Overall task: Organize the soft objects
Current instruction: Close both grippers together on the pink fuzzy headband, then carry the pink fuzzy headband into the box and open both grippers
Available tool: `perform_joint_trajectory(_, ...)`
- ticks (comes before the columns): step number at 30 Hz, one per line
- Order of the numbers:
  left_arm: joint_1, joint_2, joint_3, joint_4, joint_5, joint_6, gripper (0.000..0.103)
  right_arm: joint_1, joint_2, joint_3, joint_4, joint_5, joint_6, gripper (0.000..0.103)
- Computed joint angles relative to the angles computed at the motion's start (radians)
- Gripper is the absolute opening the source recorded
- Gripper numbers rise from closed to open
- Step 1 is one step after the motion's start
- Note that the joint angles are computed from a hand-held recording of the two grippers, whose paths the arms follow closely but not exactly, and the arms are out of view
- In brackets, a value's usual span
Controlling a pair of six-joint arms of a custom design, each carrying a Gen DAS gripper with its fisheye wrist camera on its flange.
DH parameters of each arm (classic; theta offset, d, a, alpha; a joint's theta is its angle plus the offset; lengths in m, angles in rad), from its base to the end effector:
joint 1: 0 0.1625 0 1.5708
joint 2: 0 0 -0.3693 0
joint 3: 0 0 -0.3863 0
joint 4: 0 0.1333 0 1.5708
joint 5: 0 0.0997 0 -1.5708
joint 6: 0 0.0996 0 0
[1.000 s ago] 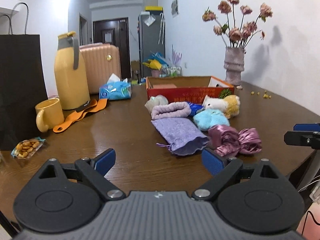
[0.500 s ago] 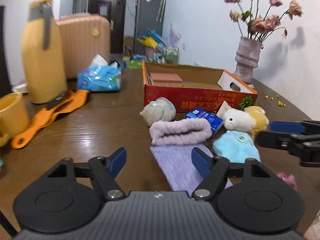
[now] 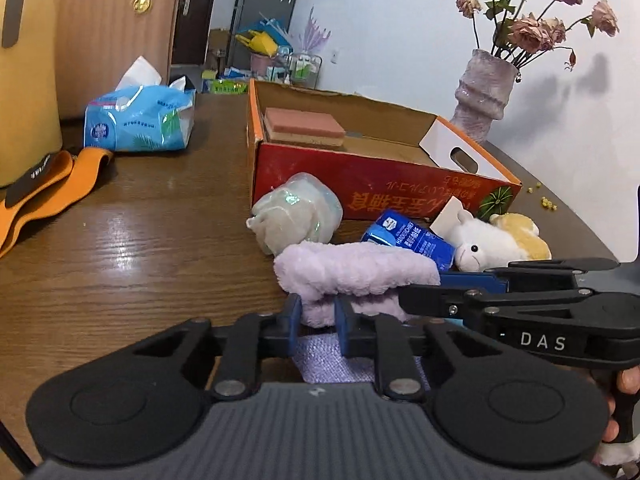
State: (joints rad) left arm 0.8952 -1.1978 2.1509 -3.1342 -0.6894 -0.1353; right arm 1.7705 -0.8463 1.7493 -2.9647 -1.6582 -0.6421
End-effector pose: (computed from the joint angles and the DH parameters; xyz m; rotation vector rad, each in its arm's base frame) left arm -0.1339 -0.5031 0.1967 0.2881 2.3366 -1.1073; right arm 0.2449 -0.5817 0.0952 1.1454 -2.6358 0.6748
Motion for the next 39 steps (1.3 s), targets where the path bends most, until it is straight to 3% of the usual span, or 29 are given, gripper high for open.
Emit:
perform_joint_trajectory(5, -0.041, -0.013, 0.027, -0.041, 0.022, 0.002, 0.005, -0.012, -0.049, 0.046, -0.034, 0.065, 0.002, 0.012)
perform_joint_trajectory(15, -0.27, -0.103, 0.151, -0.051, 0.134, -0.066, 0.003, -0.013, -0.289, 0.264, -0.107, 0.185, -0.023, 0.004)
perform_joint_trajectory(20, -0.329, -0.131, 0.198, 0.085, 0.147, -0.227, 0.007, -0.041, -0.382, 0.359, -0.136, 0.168, -0.012, 0.004)
perform_joint_trajectory(22, -0.318, -0.141, 0.191, 0.192, 0.15, -0.323, 0.008, -0.067, -0.404, 0.379, -0.141, 0.172, 0.033, 0.01)
perform_joint_trajectory(25, -0.283, -0.166, 0.169, 0.25, 0.136, -0.408, 0.011, -0.11, -0.418, 0.367, -0.087, 0.214, 0.157, 0.025)
perform_joint_trajectory(26, -0.262, -0.172, 0.155, 0.23, 0.117, -0.404, 0.02, -0.125, -0.414, 0.355, -0.063, 0.243, 0.195, 0.03)
perform_joint_trajectory(27, -0.234, -0.171, 0.133, 0.208, 0.087, -0.38, 0.042, -0.134, -0.409, 0.343, -0.044, 0.26, 0.227, 0.032)
perform_joint_trajectory(29, -0.181, -0.165, 0.081, 0.209, 0.02, -0.337, 0.065, -0.137, -0.381, 0.307, 0.006, 0.271, 0.308, 0.034)
perform_joint_trajectory(33, -0.06, -0.106, -0.065, 0.279, -0.103, -0.288, 0.065, -0.127, -0.309, 0.25, 0.064, 0.264, 0.438, 0.034)
perform_joint_trajectory(37, 0.043, -0.046, -0.188, 0.424, -0.219, -0.31, 0.063, -0.116, -0.258, 0.231, 0.046, 0.248, 0.468, 0.036)
perform_joint_trajectory(39, 0.075, -0.037, -0.208, 0.469, -0.274, -0.336, 0.049, -0.121, -0.248, 0.229, 0.039, 0.259, 0.483, 0.039)
